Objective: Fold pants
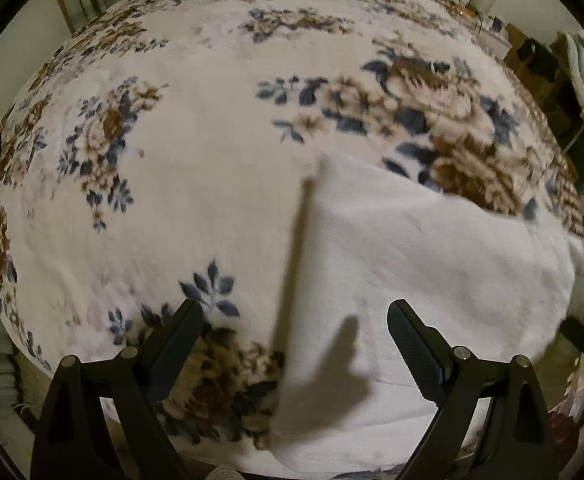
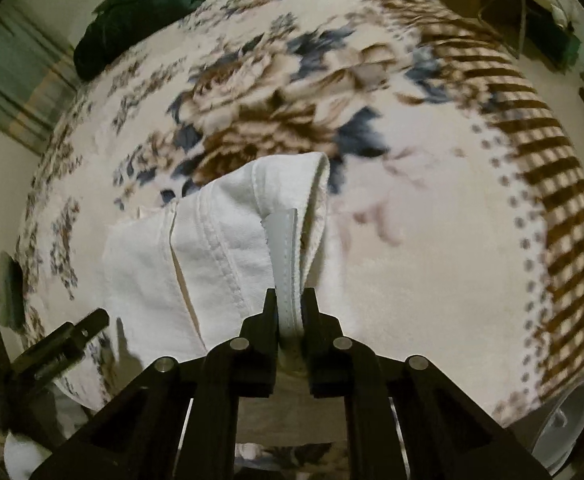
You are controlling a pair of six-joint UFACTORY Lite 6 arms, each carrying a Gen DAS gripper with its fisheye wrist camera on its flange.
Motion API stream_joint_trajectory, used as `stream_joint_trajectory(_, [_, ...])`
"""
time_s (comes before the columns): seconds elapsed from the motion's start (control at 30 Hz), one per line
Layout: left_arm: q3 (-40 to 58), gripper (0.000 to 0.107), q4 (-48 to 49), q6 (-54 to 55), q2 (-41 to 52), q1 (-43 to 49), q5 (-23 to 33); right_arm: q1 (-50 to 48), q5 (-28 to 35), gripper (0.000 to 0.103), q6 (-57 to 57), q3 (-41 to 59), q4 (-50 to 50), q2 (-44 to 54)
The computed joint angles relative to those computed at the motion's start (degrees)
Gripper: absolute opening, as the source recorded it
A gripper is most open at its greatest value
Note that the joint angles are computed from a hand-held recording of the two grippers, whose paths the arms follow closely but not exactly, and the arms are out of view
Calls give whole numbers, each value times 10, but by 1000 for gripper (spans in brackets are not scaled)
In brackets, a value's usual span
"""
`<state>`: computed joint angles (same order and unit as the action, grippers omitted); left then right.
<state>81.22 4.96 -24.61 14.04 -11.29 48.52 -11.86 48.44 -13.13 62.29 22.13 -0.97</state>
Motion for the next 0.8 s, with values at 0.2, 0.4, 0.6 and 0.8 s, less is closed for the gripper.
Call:
stream_joint_trajectory(0.2, [111, 94, -50, 56, 106, 12, 12, -141, 38, 11, -57, 5, -12, 25])
stream_joint_trajectory(0.4, [310, 97, -54, 68, 302, 5, 57, -163, -4, 16, -114, 22, -6, 140])
stream_joint_trajectory(0.6, [422, 103, -95, 87, 381, 34, 106, -207, 57, 42, -122, 96, 39, 232])
stream_joint_trajectory(0.8, [372, 103, -112, 97, 335, 42, 87, -278, 121, 70, -173, 177, 165, 311])
